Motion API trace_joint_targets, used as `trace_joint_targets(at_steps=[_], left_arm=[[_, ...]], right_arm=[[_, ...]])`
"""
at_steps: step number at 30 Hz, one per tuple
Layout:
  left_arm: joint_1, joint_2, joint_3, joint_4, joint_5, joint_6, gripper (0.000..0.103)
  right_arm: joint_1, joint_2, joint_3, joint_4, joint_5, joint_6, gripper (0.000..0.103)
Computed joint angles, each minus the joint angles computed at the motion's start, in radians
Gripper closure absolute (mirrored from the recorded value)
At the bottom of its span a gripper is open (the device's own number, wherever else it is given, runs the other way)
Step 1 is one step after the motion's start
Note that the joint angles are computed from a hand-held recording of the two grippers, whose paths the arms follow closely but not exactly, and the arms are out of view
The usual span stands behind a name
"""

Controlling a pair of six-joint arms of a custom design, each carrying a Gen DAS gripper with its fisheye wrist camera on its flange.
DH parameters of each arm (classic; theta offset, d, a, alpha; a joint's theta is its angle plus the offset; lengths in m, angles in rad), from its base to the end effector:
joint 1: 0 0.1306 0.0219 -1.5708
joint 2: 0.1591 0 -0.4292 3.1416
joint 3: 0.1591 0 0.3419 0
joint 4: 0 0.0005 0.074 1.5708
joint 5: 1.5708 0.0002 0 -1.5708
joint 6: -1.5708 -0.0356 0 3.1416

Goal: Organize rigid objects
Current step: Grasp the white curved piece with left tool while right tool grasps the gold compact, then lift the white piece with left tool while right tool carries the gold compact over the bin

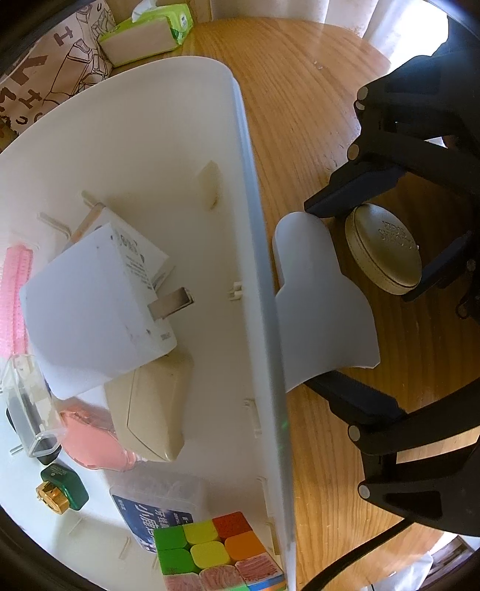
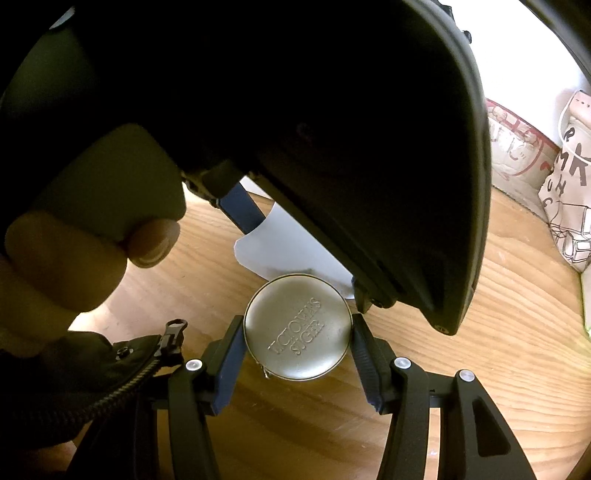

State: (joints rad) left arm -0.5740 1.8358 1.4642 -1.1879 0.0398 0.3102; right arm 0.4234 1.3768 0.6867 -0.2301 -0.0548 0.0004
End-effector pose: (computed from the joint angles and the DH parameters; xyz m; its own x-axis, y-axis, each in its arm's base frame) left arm 0.4340 -0.2829 0.2881 -0.9653 0.2610 0.0014 0.2607 0.9645 -0.0414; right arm 0.3064 0.1397 0.2546 -0.7253 -0.3273 -0.6057 -0.4408 0.8966 0.0433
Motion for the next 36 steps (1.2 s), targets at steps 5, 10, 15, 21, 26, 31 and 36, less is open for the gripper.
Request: trace_joint_targets(at_steps=[5,10,15,21,26,31,36], left_arm=[[0.013,-0.010,-0.015,0.003,0.005,-0.002,0.018],[0.043,-0.028,-0.044,0.003,0.017,0.016,0.018],[0.088,-0.042,-0.073,0.006,0.024,0.032,0.018],[0.151,-0.077,-0.128,0.016,0.035,0.057,0.018],[0.205,-0.103,-0.168,0.014,0.046,0.075,0.018],[0.257,-0.145,-0.229,0.020,0.057,0.098,0.019],[0.301,-0.185,-0.286,0.027,0.064,0.114,0.019]], right_arm=[[0.021,-0.015,0.027,-0.048,0.007,-0.015,0.048],[0.029,-0.013,0.043,-0.073,0.004,-0.014,0.048],[0.027,-0.011,0.058,-0.098,-0.023,0.019,0.048],[0.033,-0.005,0.076,-0.120,-0.045,0.057,0.048],[0.027,-0.025,0.087,-0.148,-0.052,0.084,0.048],[0.032,-0.044,0.089,-0.156,-0.045,0.096,0.048],[0.045,-0.071,0.089,-0.160,-0.028,0.106,0.048]])
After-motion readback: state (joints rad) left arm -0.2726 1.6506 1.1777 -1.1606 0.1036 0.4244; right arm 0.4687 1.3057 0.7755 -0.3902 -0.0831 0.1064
